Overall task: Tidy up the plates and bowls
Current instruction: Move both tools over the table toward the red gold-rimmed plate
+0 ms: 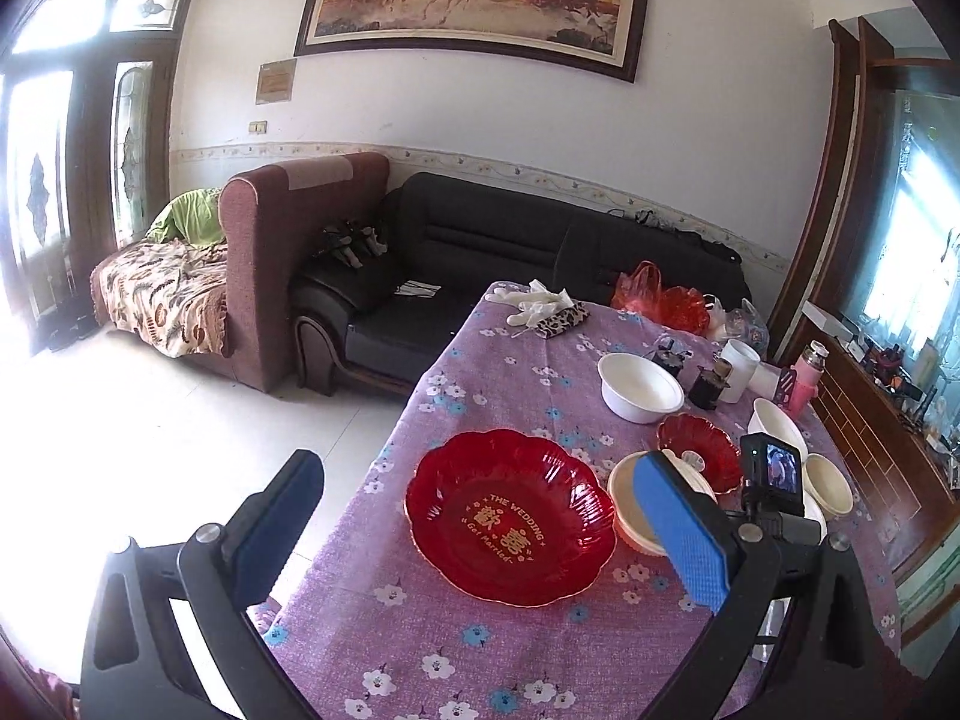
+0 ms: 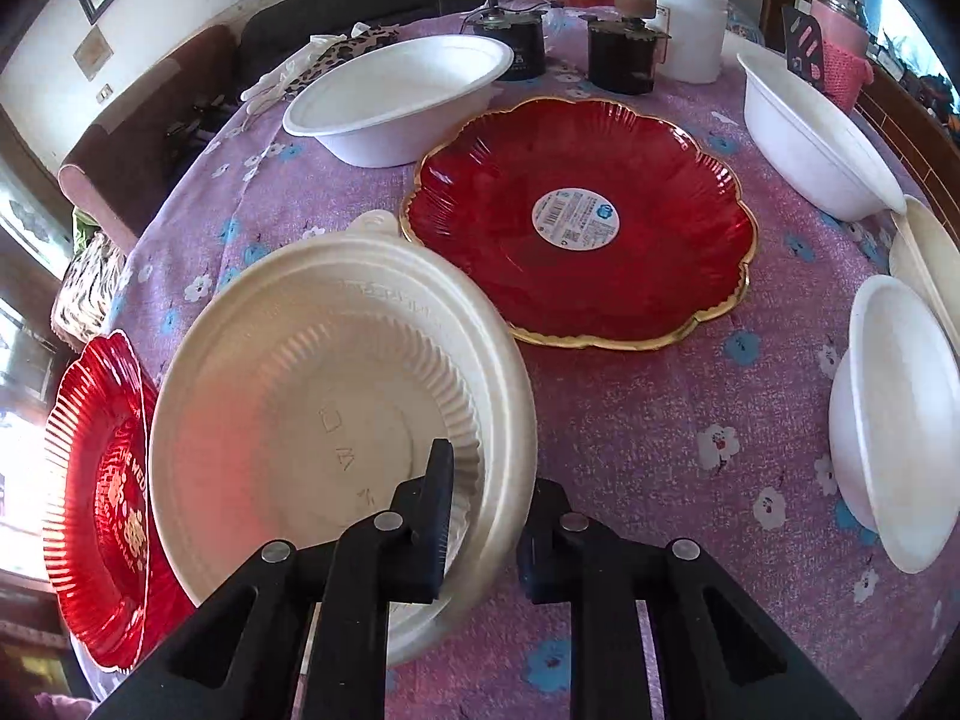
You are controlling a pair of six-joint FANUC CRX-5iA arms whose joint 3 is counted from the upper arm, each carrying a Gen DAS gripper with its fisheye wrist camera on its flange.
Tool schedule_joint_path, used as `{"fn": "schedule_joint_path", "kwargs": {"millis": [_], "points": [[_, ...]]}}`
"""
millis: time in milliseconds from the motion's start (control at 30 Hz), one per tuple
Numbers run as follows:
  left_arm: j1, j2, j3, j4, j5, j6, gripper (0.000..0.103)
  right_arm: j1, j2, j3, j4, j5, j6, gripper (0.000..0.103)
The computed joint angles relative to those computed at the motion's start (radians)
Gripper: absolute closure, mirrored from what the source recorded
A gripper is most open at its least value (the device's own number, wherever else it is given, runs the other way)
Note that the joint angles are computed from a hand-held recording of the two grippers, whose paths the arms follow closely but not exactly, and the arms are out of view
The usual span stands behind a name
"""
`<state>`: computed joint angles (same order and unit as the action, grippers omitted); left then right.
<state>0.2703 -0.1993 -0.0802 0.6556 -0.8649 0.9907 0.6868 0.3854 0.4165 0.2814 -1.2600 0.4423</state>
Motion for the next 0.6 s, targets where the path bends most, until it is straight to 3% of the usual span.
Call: {"fn": "schedule_joint_path", "kwargs": {"millis": [167,267,333,400,600], "points": [[-0.099,0.084,0.056,-0.035,-0.004,0.064,0.000,0.013,-0.116,-0.132,-0.029,0.060,0.029,0.086],[-0.184,0.181,0.143,-0.112,-0.031,0.141,0.000,0.028,-0.181,-0.214,0.012,0.112,0.032,0.081],[-0.240,0.257,0.217,-0.171,-0.066,0.200,0.000,0.031,-0.230,-0.264,0.027,0.158,0.032,0.056],[-0.286,0.341,0.298,-0.208,-0.116,0.253,0.000,0.029,-0.282,-0.315,0.055,0.194,0.022,0.044],[-0.395,0.634,0.641,-0.244,-0.292,0.383,0.000,-0.054,-0.296,-0.309,0.142,0.188,0.042,0.045]]}}
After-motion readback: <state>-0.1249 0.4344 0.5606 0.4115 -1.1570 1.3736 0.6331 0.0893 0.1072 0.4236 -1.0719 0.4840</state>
